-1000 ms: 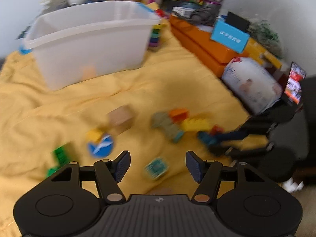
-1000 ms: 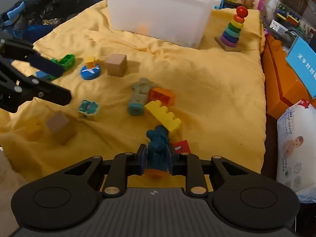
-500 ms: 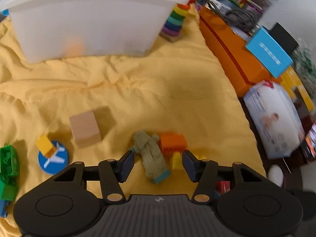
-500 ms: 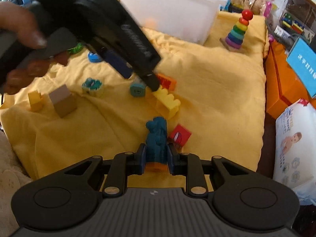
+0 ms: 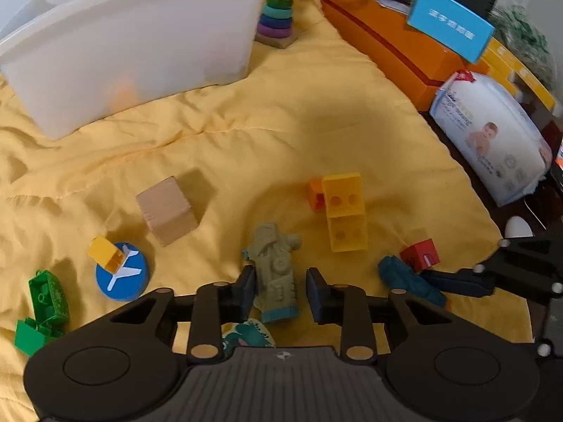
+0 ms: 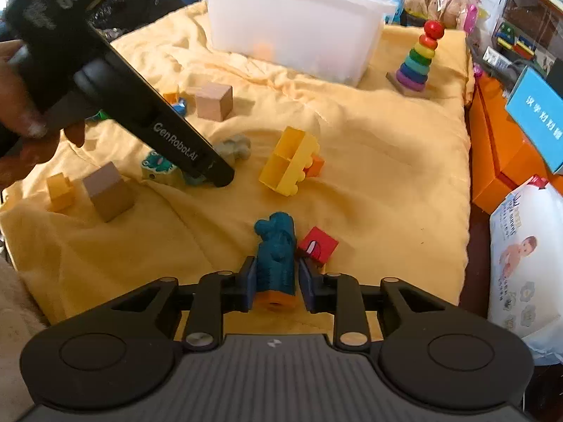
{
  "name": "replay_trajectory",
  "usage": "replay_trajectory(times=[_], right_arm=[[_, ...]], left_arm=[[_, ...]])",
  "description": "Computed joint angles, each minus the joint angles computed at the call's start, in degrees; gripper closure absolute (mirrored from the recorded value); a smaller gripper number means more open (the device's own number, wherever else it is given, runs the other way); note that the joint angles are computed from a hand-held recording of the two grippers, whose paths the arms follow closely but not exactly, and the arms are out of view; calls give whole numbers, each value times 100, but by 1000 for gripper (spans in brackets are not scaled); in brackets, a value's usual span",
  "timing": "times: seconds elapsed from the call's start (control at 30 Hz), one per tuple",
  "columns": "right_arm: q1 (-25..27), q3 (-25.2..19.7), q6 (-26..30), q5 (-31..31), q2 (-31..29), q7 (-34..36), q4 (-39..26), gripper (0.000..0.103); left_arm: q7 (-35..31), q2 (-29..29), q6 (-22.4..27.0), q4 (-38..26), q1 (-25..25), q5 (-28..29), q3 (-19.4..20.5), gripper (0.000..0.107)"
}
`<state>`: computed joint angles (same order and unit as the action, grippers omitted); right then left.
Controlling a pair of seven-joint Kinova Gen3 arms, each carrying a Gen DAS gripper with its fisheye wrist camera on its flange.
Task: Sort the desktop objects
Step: 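Grasp the grey-green figure with the left tool while the right tool grasps the teal figure, then carry both figures to the white bin and open both tools to release them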
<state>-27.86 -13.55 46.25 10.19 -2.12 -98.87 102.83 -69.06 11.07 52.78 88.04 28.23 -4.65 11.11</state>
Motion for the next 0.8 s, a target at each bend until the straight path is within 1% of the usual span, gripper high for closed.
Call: replay_trajectory(times=[0.03, 0.1, 0.13, 0.23, 0.27, 0.4, 0.5, 0.6, 0.67, 0.73, 0.8], right_arm=[[-1, 0, 47, -11, 48, -15, -28, 74], [3, 17, 20, -48, 38, -20, -17, 75], [1, 18, 71, -60, 53, -33, -64, 75], [12, 49, 110, -211, 41, 113, -204, 75], [-2, 28, 83, -167, 17, 89, -235, 75], [-43, -19, -5, -21, 44, 30, -481, 75], [-45, 18, -65, 16, 168, 100, -837, 75], [-88, 42, -154, 176, 317, 76, -1242, 75], [-122, 93, -314, 368, 516, 36, -1593, 75], [-235, 151, -390, 684, 712, -90, -1949, 75], [-331, 235, -439, 854, 923, -151, -2311, 75]], left_arm=[[-87, -24, -27, 26, -60, 75, 23, 80], [-298, -128, -42, 72, -266, 396, 69, 80], [-368, -203, -46, 87, -253, 456, 23, 80], [-481, -513, -70, 117, -285, 402, 32, 80], [-485, -647, -91, 138, -301, 344, 27, 80], [-267, -972, -177, 119, -349, -211, 59, 80], [-105, -1116, -284, -10, -482, -557, 59, 80], [-84, -1147, -407, -260, -643, -842, 36, 80], [-50, -1125, -498, -449, -747, -1060, 8, 80], [87, -1060, -560, -653, -804, -1407, 3, 80], [42, -929, -617, -913, -875, -1525, -62, 80]])
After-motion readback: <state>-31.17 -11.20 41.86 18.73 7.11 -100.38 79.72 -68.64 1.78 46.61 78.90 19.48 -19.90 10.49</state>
